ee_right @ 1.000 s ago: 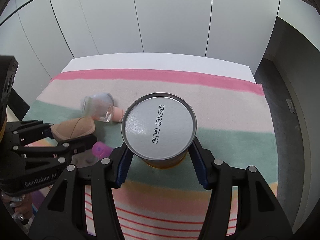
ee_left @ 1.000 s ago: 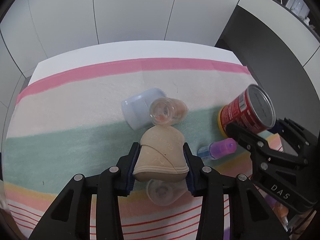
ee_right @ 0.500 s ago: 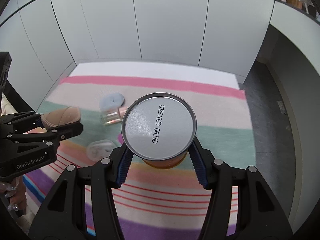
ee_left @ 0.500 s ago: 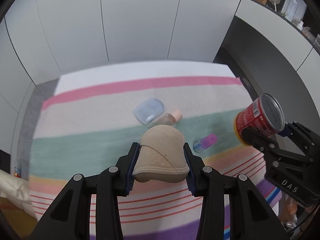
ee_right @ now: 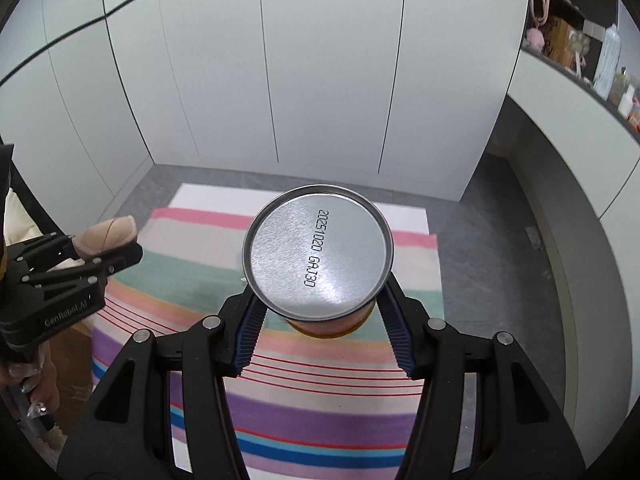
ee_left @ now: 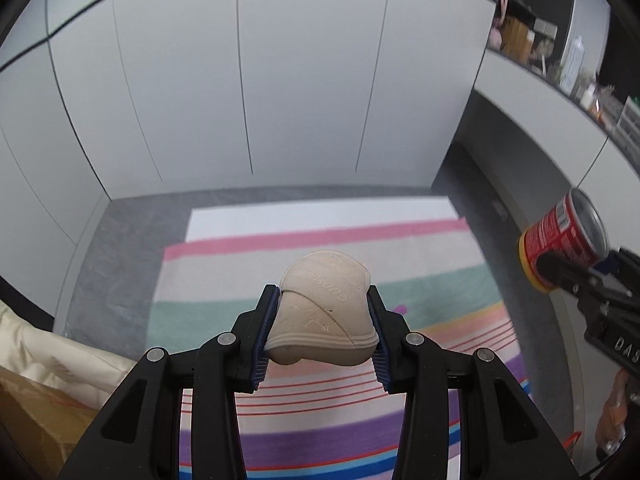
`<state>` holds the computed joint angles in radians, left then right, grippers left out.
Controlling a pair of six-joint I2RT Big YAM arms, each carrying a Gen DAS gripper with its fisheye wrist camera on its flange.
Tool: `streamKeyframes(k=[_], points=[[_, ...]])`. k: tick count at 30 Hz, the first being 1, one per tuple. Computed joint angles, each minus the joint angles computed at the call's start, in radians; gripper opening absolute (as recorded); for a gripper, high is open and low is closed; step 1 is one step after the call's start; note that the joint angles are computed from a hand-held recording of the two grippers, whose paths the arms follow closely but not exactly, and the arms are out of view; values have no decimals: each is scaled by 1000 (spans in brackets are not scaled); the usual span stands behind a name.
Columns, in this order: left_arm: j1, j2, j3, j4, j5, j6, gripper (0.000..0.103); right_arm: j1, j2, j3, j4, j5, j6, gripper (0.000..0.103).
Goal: Organize objects
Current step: 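Lift the sponge and can and carry both tools back from the cloth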
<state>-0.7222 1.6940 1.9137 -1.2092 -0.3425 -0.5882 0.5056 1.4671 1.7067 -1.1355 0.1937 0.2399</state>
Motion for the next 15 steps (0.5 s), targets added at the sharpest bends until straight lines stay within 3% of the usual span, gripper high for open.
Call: streamKeyframes(k=[15], points=[[-39,12,279,-187,-75,-19,42,77,-21,212,-123,44,21,57]])
